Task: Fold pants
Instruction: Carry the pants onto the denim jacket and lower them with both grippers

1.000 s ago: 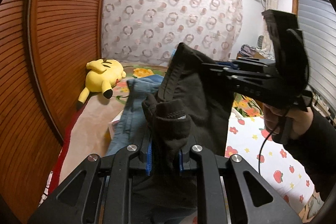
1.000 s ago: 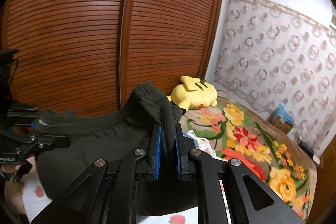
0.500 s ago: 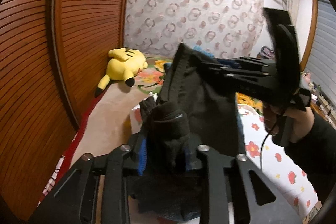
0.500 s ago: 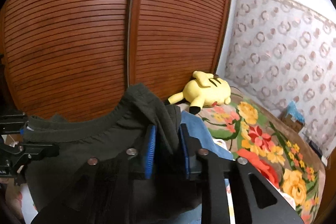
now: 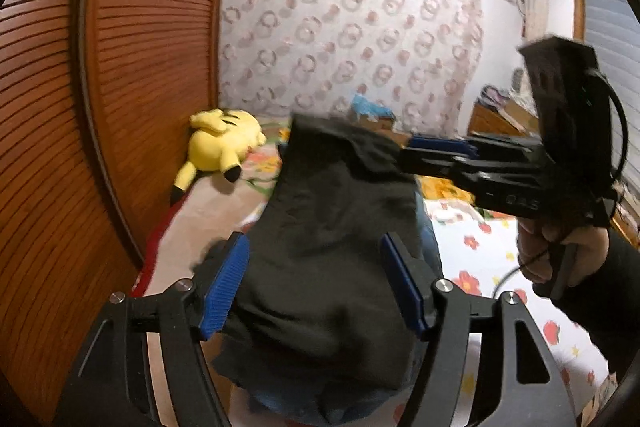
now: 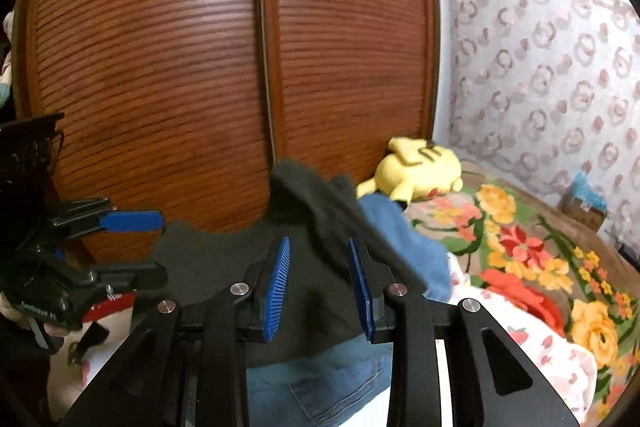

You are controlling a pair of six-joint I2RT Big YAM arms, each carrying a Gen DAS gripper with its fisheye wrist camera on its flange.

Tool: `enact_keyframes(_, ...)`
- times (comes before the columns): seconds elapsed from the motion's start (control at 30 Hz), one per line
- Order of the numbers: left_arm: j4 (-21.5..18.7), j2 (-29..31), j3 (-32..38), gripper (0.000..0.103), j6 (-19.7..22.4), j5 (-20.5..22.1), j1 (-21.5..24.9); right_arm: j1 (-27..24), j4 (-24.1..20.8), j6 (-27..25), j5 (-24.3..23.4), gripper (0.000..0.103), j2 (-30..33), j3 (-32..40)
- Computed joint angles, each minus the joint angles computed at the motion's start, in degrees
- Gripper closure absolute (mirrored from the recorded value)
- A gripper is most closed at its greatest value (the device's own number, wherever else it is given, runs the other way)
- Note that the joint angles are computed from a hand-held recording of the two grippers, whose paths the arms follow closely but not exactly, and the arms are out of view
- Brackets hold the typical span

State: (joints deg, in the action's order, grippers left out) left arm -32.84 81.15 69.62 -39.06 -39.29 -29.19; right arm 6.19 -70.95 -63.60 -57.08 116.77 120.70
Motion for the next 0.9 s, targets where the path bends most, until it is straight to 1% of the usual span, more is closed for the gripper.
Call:
enact_keyframes(0.1, -1.30, 1.60, -0.11, 0.034, -1.43, 2.44, 0.83, 1.27, 3.84, 2.83, 3.68, 0.072, 1.04, -0.03)
enact_keyframes(0.13, -1.62, 1.97, -0.32, 0.034, -1.94, 3.61, 1.23, 1.64, 4.14, 3.96, 4.45, 0.072, 1.81, 0.91)
enact_keyframes(0.2, -2.06, 2.71, -0.64, 0.034, -2.37, 4.78, 1.75, 2.51, 6.10, 6.80, 6.62, 0.072, 3.63, 2.86)
enact_keyframes(0.23, -2.04, 2.88, -0.82, 0.034, -2.58, 5.13, 1.90, 2.82, 6.13, 7.68, 7.45, 0.072, 4.61, 4.27)
enact_keyframes(0.3, -1.41, 3.10, -1.23, 0.034, -2.70, 5.88, 2.19, 3.66, 3.00, 8.17, 8.47, 0.072, 7.47, 8.68)
enact_keyframes(0.37, -0.96, 3.52, -1.29, 0.034, -2.84, 6.16, 2.47, 4.17, 3.45, 8.65, 8.96, 0.072, 8.00, 9.05)
enact_keyframes(0.47, -0.37, 4.15, -1.50, 0.034, -3.21, 6.73, 2.71, 4.81, 5.47, 9.56, 9.80, 0.072, 7.18, 7.30)
enact_keyframes(0.6, 0.38, 4.36, -1.68, 0.034, -3.73, 6.71, 2.52, 5.16, 5.91, 10.14, 9.78, 0.072, 7.98, 7.55)
enact_keyframes(0.77, -1.36, 4.90, -0.32, 0.034, -3.69, 6.04, 2.39, 4.43, 6.77, 10.52, 8.67, 0.072, 8.02, 6.83)
enact_keyframes(0.9, -2.66, 4.76, 0.34, 0.033, -4.21, 5.12, 2.01, 3.61, 6.42, 11.57, 7.26, 0.072, 6.82, 5.57)
